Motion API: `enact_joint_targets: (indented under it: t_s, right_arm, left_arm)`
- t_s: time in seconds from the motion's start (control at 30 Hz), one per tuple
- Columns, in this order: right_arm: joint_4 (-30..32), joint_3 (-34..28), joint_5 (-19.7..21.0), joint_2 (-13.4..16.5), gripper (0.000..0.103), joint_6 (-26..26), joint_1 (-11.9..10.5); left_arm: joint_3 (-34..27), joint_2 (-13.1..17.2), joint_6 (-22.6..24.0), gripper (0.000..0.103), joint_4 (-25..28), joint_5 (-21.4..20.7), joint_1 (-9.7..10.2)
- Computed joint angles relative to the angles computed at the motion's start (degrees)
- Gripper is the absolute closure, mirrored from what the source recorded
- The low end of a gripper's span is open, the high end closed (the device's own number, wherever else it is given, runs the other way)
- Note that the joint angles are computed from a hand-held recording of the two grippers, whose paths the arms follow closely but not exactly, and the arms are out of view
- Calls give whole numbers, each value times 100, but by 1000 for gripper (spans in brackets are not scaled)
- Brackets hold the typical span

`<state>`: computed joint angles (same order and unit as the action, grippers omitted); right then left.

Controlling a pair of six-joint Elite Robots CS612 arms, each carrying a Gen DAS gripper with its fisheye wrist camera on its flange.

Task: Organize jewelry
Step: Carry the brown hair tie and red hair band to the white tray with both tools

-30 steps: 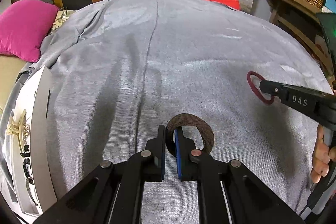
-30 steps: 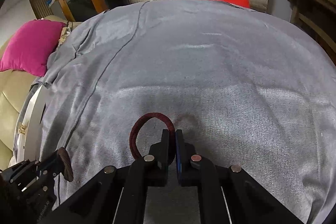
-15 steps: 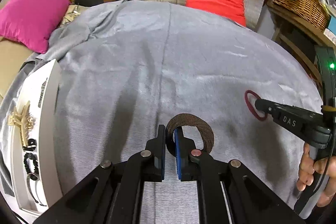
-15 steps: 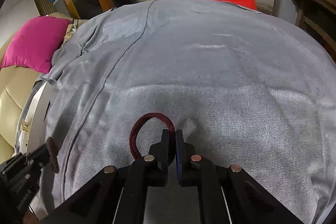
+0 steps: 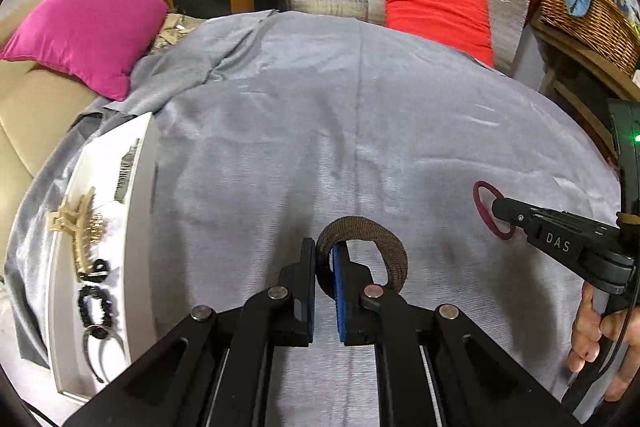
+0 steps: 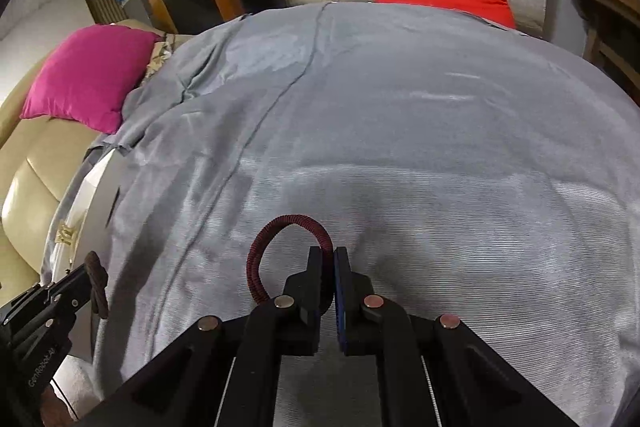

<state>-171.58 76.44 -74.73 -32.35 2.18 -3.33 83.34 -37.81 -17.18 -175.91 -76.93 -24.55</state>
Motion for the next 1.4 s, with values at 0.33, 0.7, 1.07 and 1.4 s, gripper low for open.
enact_joint_targets:
  t_s: [0.33, 0.7, 1.07, 1.4]
  right_arm:
    - [10, -80, 412, 62, 97, -67, 230]
    - [-494, -106, 1094, 145, 97, -137, 493]
    - [-665, -139, 1598, 216, 97, -240, 610]
    - [-645, -125, 1932, 183, 97, -309, 652]
  left_arm:
    - [353, -175, -66, 94, -283, 318, 123]
    - [735, -332, -239, 95, -529, 651, 338]
    - [956, -427, -438, 95, -547, 817, 501]
    - [1047, -483, -511, 94, -419, 796, 535]
